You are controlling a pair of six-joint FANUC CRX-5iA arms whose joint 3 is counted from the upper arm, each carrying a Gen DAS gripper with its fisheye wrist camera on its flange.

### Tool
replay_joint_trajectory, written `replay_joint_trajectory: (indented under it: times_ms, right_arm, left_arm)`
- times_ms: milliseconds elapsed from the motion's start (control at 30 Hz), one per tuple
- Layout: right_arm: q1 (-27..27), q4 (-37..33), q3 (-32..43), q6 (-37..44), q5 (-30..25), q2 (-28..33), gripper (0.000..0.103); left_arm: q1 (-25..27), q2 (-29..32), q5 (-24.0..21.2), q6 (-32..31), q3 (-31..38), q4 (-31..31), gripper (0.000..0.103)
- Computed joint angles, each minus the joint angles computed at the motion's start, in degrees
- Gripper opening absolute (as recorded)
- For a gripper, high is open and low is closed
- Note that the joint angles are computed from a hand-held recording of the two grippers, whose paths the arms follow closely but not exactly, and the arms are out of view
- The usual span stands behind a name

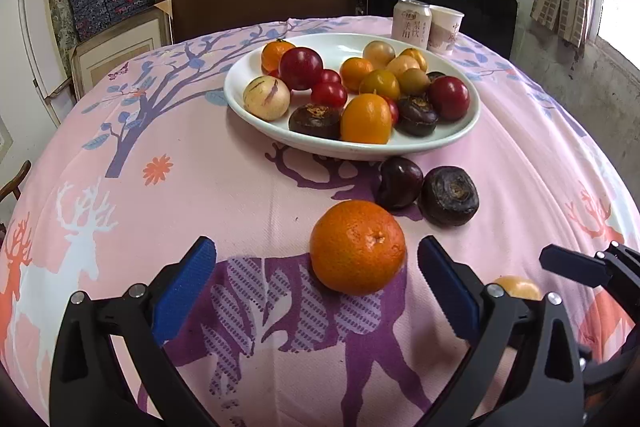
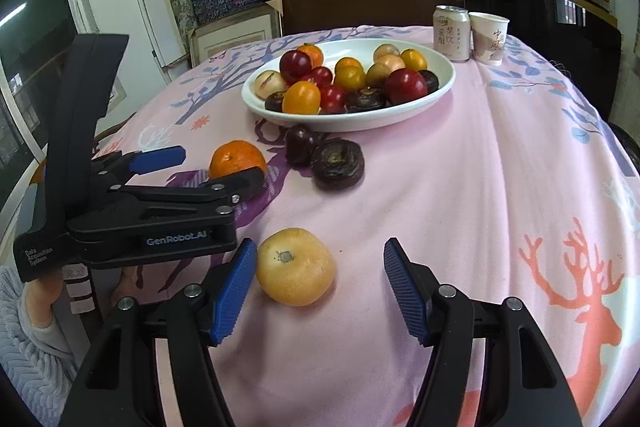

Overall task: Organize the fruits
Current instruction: 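Grasp a large tangerine with the left tool while the right tool grasps a yellow fruit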

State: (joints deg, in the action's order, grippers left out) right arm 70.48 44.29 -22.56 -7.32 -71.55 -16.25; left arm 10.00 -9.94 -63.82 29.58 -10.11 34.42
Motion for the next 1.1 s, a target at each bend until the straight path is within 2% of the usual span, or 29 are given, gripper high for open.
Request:
replay_joint_trajectory:
  times_ms: [567,600,633,667,933,1000,1033,1067,1100]
  right_arm:
    - [-1.3,-4.5,2.7,5.1,1.1,2.0,0.066]
    - [-1.4,-4.6,2.7,5.3,1.3,2.0,0.065]
    - [-1.5,-4.6,2.6,5.7,1.8,1.8,0.055]
    - [-1.6,-4.7,2.5,6.1,2.3,1.8,0.037]
    - [-1.3,-4.7,2.4,4.7,1.4,1.4,0.038]
    - [-1.3,-4.8,2.3,4.1,1.0,1.2,0.038]
    - [-1.3,-4.7,2.4,3.9,0.7,1.2,0.038]
    - [-1.3,-4.7,2.3,3.7,0.5,1.2,0.038]
    - [-1.3,-4.7,2.3,3.5,0.4,1.2,0.038]
  left_arm:
    - [-1.7,1.1,-0.6,2.7,2.0,-3.8,0.099]
    - [-1.8,1.3,-0.8,3.0,2.2,-4.2,0.099]
    - [-2.0,1.6,-1.0,3.4,2.6,-4.8,0.099]
    - [-2.1,1.8,-1.1,3.6,2.8,-5.0,0.099]
    - [-0.8,0.4,-1.4,-2.0,0.1,0.6,0.099]
    - [-0.5,0.8,-3.2,-3.2,0.1,2.2,0.095]
    - [-0.6,1.1,-3.9,-3.4,0.3,2.2,0.081]
    - [-0.8,2.0,-5.7,-3.3,1.3,2.0,0.061]
    - [-1.2,2.8,-6.9,-2.4,2.2,1.2,0.058]
